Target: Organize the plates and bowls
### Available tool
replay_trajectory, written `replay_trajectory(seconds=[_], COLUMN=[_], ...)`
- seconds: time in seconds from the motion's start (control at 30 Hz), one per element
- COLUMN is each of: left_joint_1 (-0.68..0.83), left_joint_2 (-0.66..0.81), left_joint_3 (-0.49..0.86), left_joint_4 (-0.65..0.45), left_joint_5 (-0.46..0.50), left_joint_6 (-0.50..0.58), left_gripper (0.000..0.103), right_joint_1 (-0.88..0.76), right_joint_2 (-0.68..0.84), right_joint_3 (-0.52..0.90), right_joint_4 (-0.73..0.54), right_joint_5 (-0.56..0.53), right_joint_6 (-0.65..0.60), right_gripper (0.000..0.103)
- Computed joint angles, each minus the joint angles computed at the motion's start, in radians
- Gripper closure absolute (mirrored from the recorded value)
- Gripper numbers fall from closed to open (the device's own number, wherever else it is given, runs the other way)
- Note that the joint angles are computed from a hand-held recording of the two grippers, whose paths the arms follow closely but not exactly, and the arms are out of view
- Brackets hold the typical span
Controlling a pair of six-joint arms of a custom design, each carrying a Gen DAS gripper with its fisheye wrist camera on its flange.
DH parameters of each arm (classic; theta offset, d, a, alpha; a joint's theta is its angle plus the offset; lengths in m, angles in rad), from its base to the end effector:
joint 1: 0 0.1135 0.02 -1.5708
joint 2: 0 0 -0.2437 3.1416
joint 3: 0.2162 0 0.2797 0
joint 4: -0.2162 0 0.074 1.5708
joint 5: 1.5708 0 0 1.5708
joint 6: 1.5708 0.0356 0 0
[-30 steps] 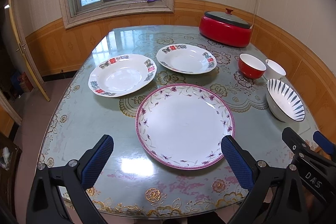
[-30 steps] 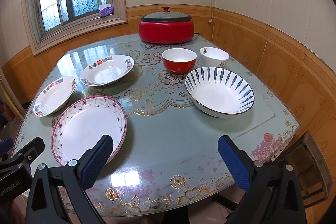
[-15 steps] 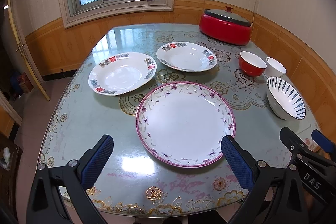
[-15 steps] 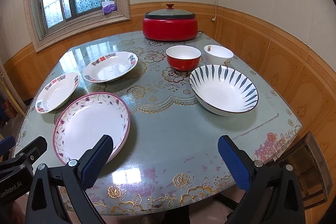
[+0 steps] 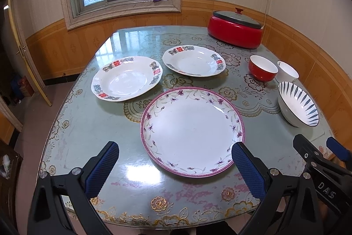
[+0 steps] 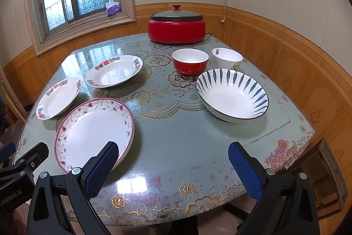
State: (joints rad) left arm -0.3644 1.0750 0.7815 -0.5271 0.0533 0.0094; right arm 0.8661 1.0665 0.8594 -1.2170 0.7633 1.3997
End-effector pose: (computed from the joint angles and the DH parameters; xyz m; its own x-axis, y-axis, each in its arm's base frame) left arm 0.2400 -0.0936 0.2261 -0.6798 0.2694 -0.6821 0.3962 0.9176 -0.0326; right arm 0.1460 0.1338 0.2308 -0.5870 0.4088 -0.6988 0.5489 0.8354 0.0276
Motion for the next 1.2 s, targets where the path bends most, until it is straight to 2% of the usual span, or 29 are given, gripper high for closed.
replay_trajectory(seconds=[0.93, 1.2], left_joint_1=[0.058, 0.076], left_joint_2=[0.107, 0.150], left_joint_3=[0.048, 0.077], left_joint_4=[-0.018, -0.033], left_joint_5=[0.054, 0.064], left_joint_6=[0.037, 0.055], left_gripper=[0.000, 0.000], right_joint_1=[-0.032, -0.076], right_joint_2=[0.053, 0.035], right_joint_3=[0.021, -0.001], right_joint_4=[0.077, 0.119], right_joint_5=[-0.021, -0.068], right_joint_6=[-0.068, -0.114], right_gripper=[0.001, 0.001])
